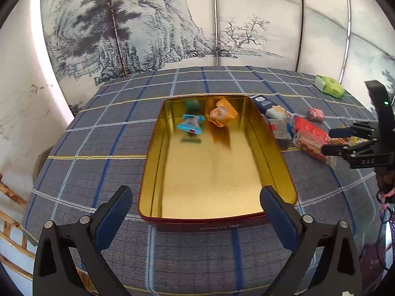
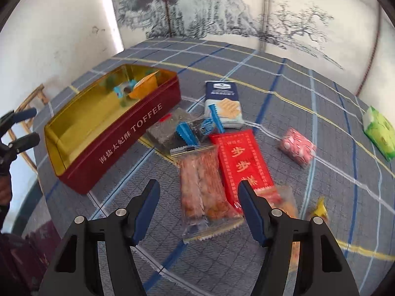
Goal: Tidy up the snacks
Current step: 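Grasp the clear bag of red-wrapped cakes with the right gripper, then grasp the yellow-wrapped candy with the left gripper while the right holds the cake bag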
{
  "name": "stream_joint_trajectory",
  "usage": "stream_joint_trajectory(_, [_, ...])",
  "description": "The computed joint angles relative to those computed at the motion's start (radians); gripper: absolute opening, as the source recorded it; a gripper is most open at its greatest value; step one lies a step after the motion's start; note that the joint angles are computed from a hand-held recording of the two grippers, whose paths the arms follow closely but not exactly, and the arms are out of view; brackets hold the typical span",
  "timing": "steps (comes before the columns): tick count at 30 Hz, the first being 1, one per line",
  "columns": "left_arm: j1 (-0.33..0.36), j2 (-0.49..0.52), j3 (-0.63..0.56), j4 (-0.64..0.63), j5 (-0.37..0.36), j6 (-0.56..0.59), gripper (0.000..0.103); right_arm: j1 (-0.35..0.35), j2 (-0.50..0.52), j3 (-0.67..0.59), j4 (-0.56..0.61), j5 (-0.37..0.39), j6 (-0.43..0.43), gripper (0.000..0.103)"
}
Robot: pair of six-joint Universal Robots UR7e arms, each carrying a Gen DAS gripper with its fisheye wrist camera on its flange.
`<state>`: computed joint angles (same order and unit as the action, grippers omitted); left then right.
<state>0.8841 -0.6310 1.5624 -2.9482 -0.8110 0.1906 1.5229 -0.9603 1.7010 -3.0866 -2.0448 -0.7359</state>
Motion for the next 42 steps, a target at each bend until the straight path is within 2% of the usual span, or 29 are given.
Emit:
stream_joint_trajectory(2, [-0.008, 0.004, 0.002, -0.014, 0.012, 0.017, 0.102, -0.008, 0.018, -0.031, 0.05, -0.018, -0.009, 0.066])
stream_joint_trajectory(4, [-0.016, 0.006, 0.006, -0.025, 0.028, 0.029, 0.102, -0.006, 0.046, -0.054, 0.038, -0.062, -0.042, 0.064])
stream_joint_trajectory(5, [-0.019, 0.009, 0.005, -0.021, 0.035, 0.028, 0.102, -0.004, 0.046, -0.059, 0.058, -0.056, -0.035, 0.064])
stream_joint_trajectory(7, [-0.022, 0.01, 0.0, -0.01, 0.039, 0.022, 0.102, -0.001, 0.046, -0.07, 0.106, -0.051, -0.019, 0.039])
stream_joint_trajectory(9, [-0.024, 0.014, -0.005, 0.001, 0.042, 0.014, 0.102, 0.014, 0.069, -0.058, 0.041, -0.103, -0.071, 0.039])
stream_joint_trajectory(14, [-0.035, 0.021, -0.009, 0.014, 0.032, 0.016, 0.102, 0.02, 0.044, 0.003, 0.0, -0.124, -0.011, 0.039])
stream_joint_trajectory(15, [-0.037, 0.024, -0.01, 0.013, 0.029, 0.021, 0.102, 0.019, 0.029, 0.035, -0.033, -0.121, 0.001, 0.039])
stream_joint_trajectory(20, [-0.053, 0.035, -0.011, -0.002, -0.01, 0.08, 0.102, -0.02, -0.146, 0.266, -0.2, 0.06, 0.158, 0.038])
stream_joint_trajectory(23, [-0.052, 0.036, -0.047, 0.097, -0.125, 0.065, 0.102, -0.071, -0.253, 0.392, -0.341, 0.061, 0.233, 0.039])
stream_joint_trajectory(25, [-0.045, 0.046, -0.098, 0.197, -0.221, 0.025, 0.102, -0.108, -0.296, 0.431, -0.399, 0.018, 0.265, 0.039])
stream_joint_trajectory(27, [-0.035, 0.067, -0.168, 0.315, -0.327, -0.024, 0.102, -0.162, -0.346, 0.463, -0.432, 0.022, 0.301, 0.039])
stream_joint_trajectory(29, [-0.028, 0.111, -0.262, 0.43, -0.43, -0.078, 0.102, -0.188, -0.352, 0.466, -0.481, -0.017, 0.291, 0.039])
stream_joint_trajectory(33, [-0.04, 0.202, -0.411, 0.576, -0.502, -0.144, 0.102, -0.256, -0.385, 0.458, -0.477, 0.023, 0.316, 0.039])
stream_joint_trajectory(35, [-0.05, 0.256, -0.503, 0.634, -0.554, -0.136, 0.102, -0.287, -0.392, 0.452, -0.469, 0.048, 0.33, 0.039])
stream_joint_trajectory(42, [-0.121, 0.476, -0.815, 0.725, -0.45, 0.077, 0.101, -0.34, -0.386, 0.413, -0.449, 0.142, 0.353, 0.039])
